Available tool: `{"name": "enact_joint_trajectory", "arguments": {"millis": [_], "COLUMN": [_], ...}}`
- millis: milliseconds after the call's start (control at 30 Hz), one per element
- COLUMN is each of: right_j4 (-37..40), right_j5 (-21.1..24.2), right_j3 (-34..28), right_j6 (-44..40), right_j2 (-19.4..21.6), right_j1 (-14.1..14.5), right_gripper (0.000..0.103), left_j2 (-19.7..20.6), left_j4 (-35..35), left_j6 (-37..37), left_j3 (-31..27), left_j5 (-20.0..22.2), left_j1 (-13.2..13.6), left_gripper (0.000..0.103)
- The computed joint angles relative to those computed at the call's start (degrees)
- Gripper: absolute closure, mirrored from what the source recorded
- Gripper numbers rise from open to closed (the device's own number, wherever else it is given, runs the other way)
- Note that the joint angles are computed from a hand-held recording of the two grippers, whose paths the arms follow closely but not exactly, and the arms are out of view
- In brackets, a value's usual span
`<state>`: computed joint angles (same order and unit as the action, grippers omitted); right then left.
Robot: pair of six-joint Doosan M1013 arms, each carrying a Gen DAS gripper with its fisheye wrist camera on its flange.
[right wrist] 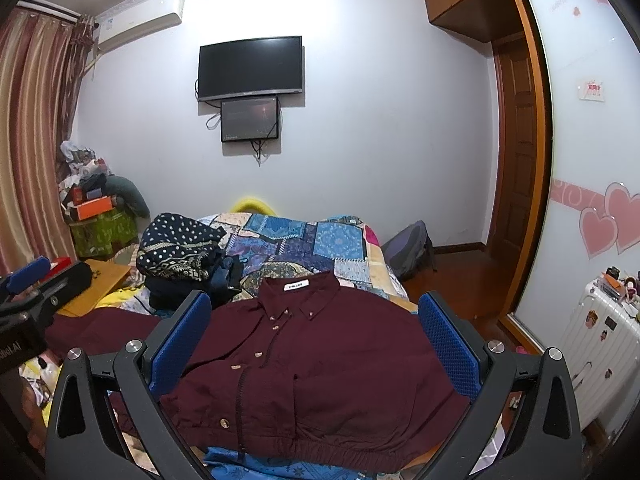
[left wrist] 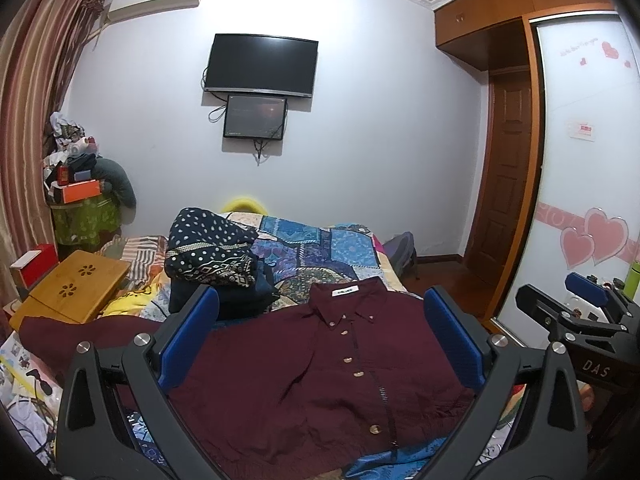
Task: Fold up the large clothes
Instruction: 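Grasp the maroon shirt's sleeve with the left gripper and lift it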
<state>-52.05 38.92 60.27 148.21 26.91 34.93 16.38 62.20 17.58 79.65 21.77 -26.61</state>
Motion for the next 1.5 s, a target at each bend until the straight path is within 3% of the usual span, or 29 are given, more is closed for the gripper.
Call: {"name": "enact_joint_trajectory", "arguments": {"millis": [233, 467, 733, 867, 1100, 1267, 1400, 1500], "right_j4": [5.8, 13.2, 20.4, 23.3, 27.9, 29.5, 30.7, 31.3], "right_j5": [2.1, 5.3, 10.3, 14.0, 19.5, 24.1, 27.0, 28.5], "right_j3": [-2.7, -6.9, -12.5, -16.5, -24.4, -30.2, -34.3, -36.8], "right_j6": [-5.2, -11.9, -18.5, -21.3, -25.3, -28.2, -30.3, -31.7], "right_j2": [2.0, 4.9, 8.7, 11.2, 15.9, 19.3, 21.6, 23.0], "right_j1": [-1.0, -2.3, -3.7, -4.2, -5.0, -5.2, -5.2, -5.2], "right_gripper": [0.000, 0.000, 0.000, 0.000, 0.000, 0.000, 0.000, 0.000], "left_j2": [1.9, 5.7, 9.8, 12.0, 14.5, 14.4, 14.5, 14.7], "left_j4": [0.4, -4.2, -12.0, -19.7, -41.4, -56.3, -61.9, -60.9], "left_j6": [-2.0, 0.8, -2.5, -3.5, 2.5, 4.0, 6.5, 6.2], "left_j3": [-2.0, -6.0, -9.6, -11.2, -10.0, -5.2, -3.3, -3.9], "left_j5": [4.7, 15.5, 24.0, 27.6, 26.1, 20.3, 17.9, 18.2], "left_j1": [1.9, 5.2, 11.1, 14.8, 21.4, 25.1, 26.2, 26.0], "left_gripper": [0.000, 0.000, 0.000, 0.000, 0.010, 0.015, 0.021, 0.037]}}
